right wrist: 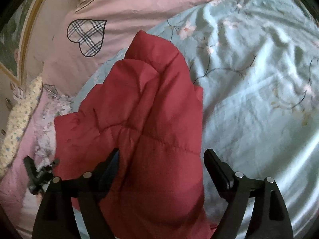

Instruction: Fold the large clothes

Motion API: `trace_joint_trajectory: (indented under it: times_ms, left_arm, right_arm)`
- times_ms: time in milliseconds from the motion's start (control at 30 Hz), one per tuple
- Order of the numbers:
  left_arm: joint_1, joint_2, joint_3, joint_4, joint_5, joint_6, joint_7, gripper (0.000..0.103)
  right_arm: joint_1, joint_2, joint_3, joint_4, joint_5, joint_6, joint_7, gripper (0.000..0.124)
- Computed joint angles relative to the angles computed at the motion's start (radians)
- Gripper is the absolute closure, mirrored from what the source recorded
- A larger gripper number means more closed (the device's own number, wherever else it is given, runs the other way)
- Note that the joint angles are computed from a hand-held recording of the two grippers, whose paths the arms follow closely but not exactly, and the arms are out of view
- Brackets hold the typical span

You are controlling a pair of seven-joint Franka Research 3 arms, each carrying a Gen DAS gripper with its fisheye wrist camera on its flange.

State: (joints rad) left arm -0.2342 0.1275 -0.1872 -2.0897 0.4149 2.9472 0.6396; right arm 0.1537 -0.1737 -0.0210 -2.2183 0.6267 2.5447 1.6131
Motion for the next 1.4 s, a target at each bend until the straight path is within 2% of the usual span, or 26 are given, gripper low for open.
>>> trace_joint_trajectory:
  times_ms: [267,433,533,633,667,700,733,767,800,833,900,967,1067,1200,1300,1400]
  left_arm:
    - [-0.023,0.028,0.015,0.093,0.085,-0.071,-0.037,0.021]
    - [-0.039,0.097,0.013,0.215,0.108,-0.145,0.004,0.021]
    - [-0.03,0.168,-0.004,0.321,0.052,-0.203,0.09,0.021]
    - [-0.018,0.243,-0.016,0.424,-0.024,-0.249,0.175,0.021]
    - [-0.025,0.262,-0.01,0.452,-0.03,-0.269,0.185,0.024]
    - [-0.032,0.278,-0.002,0.476,-0.032,-0.287,0.19,0.043]
    - [-0.031,0.291,-0.004,0.495,-0.046,-0.308,0.208,0.065]
    - [-0.03,0.302,-0.006,0.511,-0.062,-0.325,0.222,0.073]
    - [-0.036,0.306,0.001,0.518,-0.064,-0.335,0.218,0.084]
    - [-0.04,0.306,0.006,0.521,-0.064,-0.335,0.216,0.089]
    - [-0.054,0.295,0.022,0.516,-0.045,-0.316,0.194,0.093]
    - [-0.077,0.296,0.044,0.533,-0.003,-0.31,0.163,0.094]
    - [-0.107,0.338,0.065,0.618,0.047,-0.354,0.132,0.095]
    - [-0.121,0.437,0.071,0.76,0.06,-0.431,0.143,0.095]
    - [-0.111,0.504,0.062,0.833,0.022,-0.48,0.175,0.094]
    - [-0.111,0.554,0.064,0.878,-0.003,-0.509,0.192,0.093]
  right_arm:
    - [-0.02,0.032,0.021,0.059,-0.169,0.009,0.085,0.037]
    - [-0.026,0.117,0.017,0.176,-0.244,-0.008,0.088,0.036]
    - [-0.035,0.213,0.009,0.3,-0.281,-0.042,0.084,0.036]
    - [-0.055,0.304,0.01,0.413,-0.2,-0.072,0.019,0.036]
    - [-0.067,0.332,0.016,0.449,-0.147,-0.096,-0.017,0.036]
    - [-0.076,0.356,0.021,0.477,-0.108,-0.118,-0.038,0.037]
    - [-0.075,0.377,0.019,0.502,-0.117,-0.137,-0.026,0.047]
    - [-0.07,0.387,0.015,0.513,-0.142,-0.14,-0.006,0.062]
    - [-0.065,0.393,0.012,0.523,-0.165,-0.152,0.016,0.097]
    - [-0.067,0.394,0.013,0.525,-0.161,-0.159,0.025,0.102]
    - [-0.06,0.366,0.013,0.49,-0.169,-0.1,0.045,0.108]
    - [-0.038,0.345,0.002,0.47,-0.247,-0.041,0.103,0.109]
    - [-0.014,0.346,-0.014,0.479,-0.378,-0.008,0.208,0.11]
    - [0.01,0.389,-0.034,0.523,-0.541,-0.031,0.324,0.111]
    - [0.003,0.44,-0.032,0.552,-0.545,-0.063,0.35,0.111]
    - [-0.005,0.454,-0.028,0.528,-0.523,-0.058,0.362,0.111]
